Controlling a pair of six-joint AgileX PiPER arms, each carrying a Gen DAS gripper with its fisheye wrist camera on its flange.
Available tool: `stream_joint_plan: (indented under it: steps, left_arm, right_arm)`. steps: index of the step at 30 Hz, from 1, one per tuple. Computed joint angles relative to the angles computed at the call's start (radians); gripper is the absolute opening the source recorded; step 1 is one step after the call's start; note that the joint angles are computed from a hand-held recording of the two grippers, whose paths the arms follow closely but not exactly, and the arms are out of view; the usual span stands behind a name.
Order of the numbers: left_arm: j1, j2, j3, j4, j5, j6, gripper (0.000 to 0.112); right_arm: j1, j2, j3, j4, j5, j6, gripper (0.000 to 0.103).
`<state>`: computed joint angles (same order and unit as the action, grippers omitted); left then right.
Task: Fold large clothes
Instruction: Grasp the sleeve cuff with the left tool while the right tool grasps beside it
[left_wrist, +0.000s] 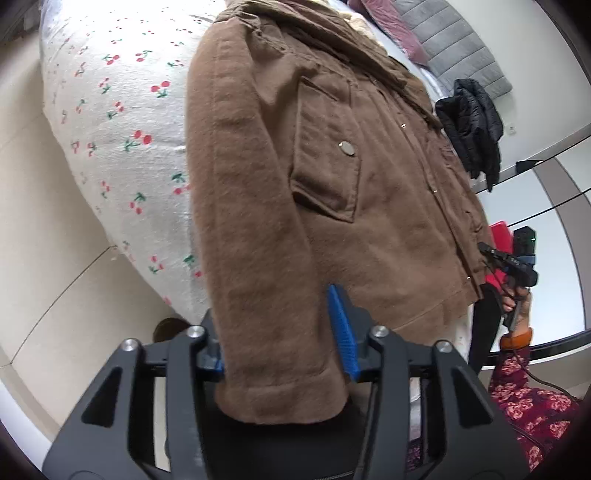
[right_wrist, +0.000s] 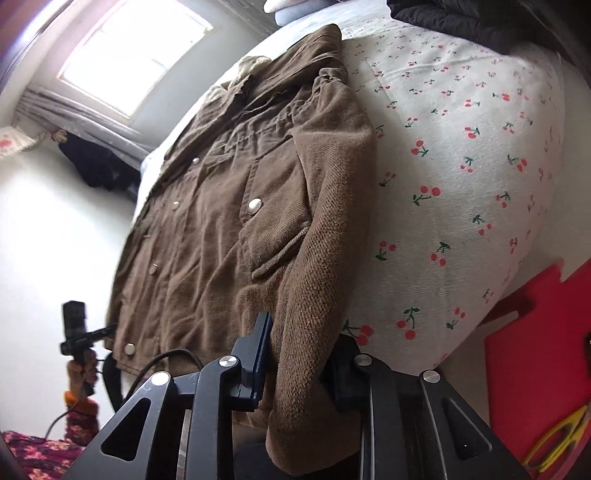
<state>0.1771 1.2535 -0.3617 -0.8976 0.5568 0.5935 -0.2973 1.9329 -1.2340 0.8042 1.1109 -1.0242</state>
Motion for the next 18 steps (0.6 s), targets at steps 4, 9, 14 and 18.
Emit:
stream_joint_plan:
  steps: [4,9,14,18]
  left_arm:
    - [-0.034,-0.014,0.001,0.06,-0.018,-0.078,0.044]
    - [-0.091,-0.024,-0.002,0.109,-0.048,-0.17,0.04]
    - [-0.126,-0.063,-0.007,0.167,-0.063,-0.265,0.026]
    - [-0.115,-0.121,-0.003,0.147,-0.064,-0.27,0.023]
  right_arm:
    - [0.06,-0.065,0.045,-0.072,-0.116,0.037,0.025]
    - [0.141,-0.136,0.107,-0.175,-0.259,0.093,0.029]
    - [0.208,-0.208,0.176,-0.229,-0.379,0.123,0.022]
    - [0.229,-0.27,0.218,-0.238,-0.435,0.113,0.017]
